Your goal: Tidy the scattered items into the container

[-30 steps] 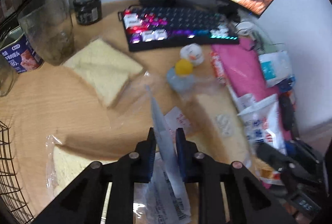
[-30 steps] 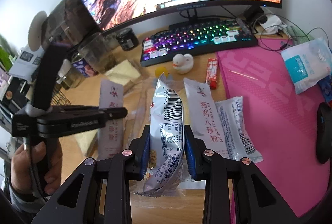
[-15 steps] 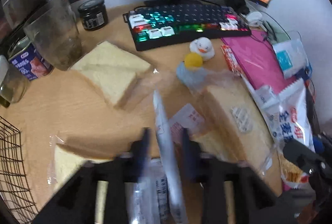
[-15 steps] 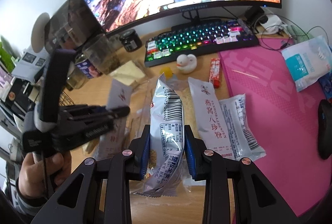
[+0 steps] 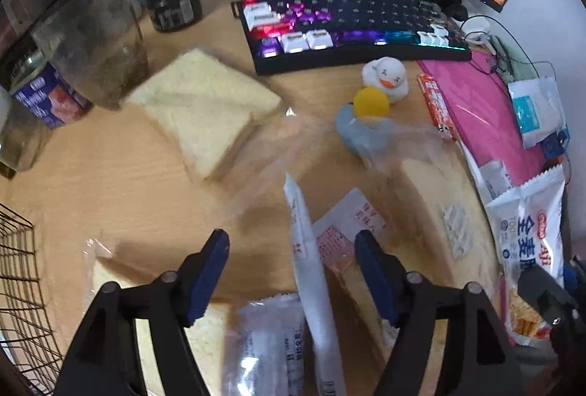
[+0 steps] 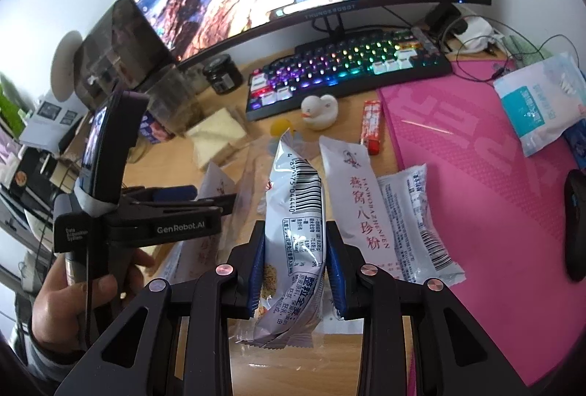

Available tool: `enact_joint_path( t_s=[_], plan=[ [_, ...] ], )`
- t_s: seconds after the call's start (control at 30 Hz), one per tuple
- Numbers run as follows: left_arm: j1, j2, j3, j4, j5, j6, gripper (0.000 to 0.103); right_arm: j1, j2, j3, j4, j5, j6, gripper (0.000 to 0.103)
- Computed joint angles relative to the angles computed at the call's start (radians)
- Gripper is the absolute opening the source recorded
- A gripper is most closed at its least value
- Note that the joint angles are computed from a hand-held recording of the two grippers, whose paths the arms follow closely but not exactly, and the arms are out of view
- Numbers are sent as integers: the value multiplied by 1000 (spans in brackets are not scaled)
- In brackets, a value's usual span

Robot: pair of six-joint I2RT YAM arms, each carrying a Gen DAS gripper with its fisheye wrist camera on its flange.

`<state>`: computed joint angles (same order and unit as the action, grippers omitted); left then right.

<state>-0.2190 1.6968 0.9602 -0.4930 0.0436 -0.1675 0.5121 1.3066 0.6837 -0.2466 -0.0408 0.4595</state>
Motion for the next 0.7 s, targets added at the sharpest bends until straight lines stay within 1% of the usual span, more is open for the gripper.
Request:
enact_joint_path(
  t_s=[0.17, 0.2, 0.33, 0.47, 0.53, 0.57, 0.6, 0.63, 0.67, 0.7],
  plan=[
    [-19, 26, 58, -83, -29, 31, 76, -7, 2, -5, 10, -9, 4, 33],
    [-12, 17, 49, -78, -21, 35, 76, -7, 1, -5, 10, -9, 3, 33],
    [28, 25, 42, -69, 45, 30, 76, -4, 1, -3, 11, -8, 4, 33],
    [105, 29, 24, -41, 185, 29, 75, 2, -1, -2, 13, -7, 8, 33],
    [124, 6, -15, 19, 209, 20, 63, 4, -3, -2, 11, -5, 9, 34],
    [132, -6, -36, 44, 223, 28, 49, 3, -4, -2, 12, -6, 12, 34],
    [143, -8, -51, 59, 242, 47, 38, 3, -5, -3, 14, -9, 15, 34],
    [145, 0, -48, 60, 248, 54, 31, 4, -4, -3, 15, -8, 17, 34],
    [144, -1, -58, 74, 244, 61, 23, 3, -5, -3, 16, -7, 18, 34],
    [140, -6, -67, 87, 233, 68, 21, 3, -5, -3, 16, -5, 19, 34]
  ],
)
